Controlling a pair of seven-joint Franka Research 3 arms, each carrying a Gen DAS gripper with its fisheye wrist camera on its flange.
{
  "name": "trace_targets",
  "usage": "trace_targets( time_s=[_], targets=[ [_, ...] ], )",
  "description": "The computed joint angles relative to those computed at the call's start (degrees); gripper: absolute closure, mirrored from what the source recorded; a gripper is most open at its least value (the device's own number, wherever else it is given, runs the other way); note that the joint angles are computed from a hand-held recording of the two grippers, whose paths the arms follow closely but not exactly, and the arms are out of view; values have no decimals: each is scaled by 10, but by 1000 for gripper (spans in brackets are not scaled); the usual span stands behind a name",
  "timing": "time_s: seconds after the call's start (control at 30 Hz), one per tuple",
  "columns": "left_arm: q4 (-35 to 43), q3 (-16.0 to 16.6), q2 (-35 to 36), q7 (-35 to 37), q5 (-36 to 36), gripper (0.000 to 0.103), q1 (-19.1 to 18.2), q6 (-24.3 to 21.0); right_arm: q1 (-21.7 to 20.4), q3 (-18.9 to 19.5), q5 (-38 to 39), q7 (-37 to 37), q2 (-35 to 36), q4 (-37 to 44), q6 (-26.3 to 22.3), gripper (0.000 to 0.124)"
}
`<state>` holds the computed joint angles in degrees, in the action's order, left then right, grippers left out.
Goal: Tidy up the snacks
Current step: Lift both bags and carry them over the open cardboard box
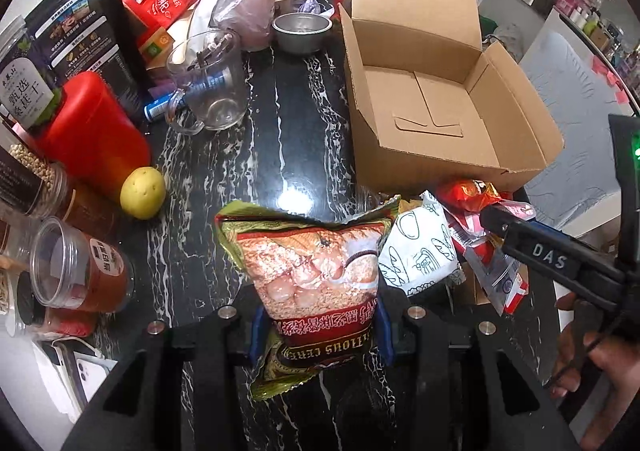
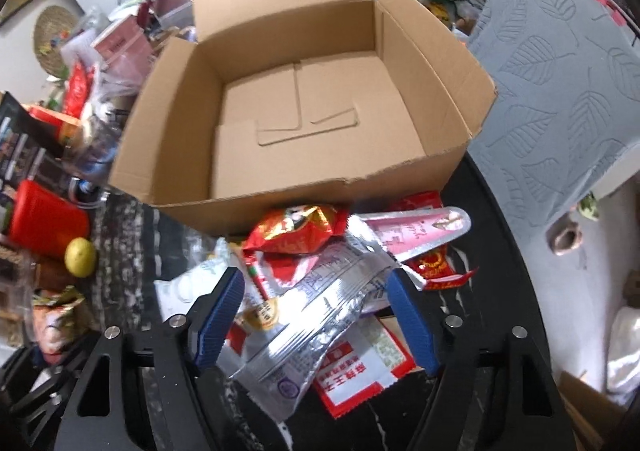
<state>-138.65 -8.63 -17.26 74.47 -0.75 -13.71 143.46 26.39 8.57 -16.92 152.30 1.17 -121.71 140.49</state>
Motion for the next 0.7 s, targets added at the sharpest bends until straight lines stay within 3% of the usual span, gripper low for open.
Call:
trace_targets(
  time_s=[0.27,0.4,0.47,0.57,0.7],
  targets=[
    [-9,3,-8,7,-11,61,-3,2,2,0,-3,9,1,5,-44,58],
    [-15,4,-15,12,-14,61,-6,4,0,1,27,3,-7,-20,-29,58],
    [-18,4,-19,15,-15,61,-8,3,-2,2,37,-3,-11,-34,-11,66],
    [-23,5,-26,21,-17,61,-12,3,-3,4,41,-8,-16,-47,5,88],
    [-31,10,-39,37,-29,61,-20,3,-6,9,22,11,-37,-66,22,91]
  ],
)
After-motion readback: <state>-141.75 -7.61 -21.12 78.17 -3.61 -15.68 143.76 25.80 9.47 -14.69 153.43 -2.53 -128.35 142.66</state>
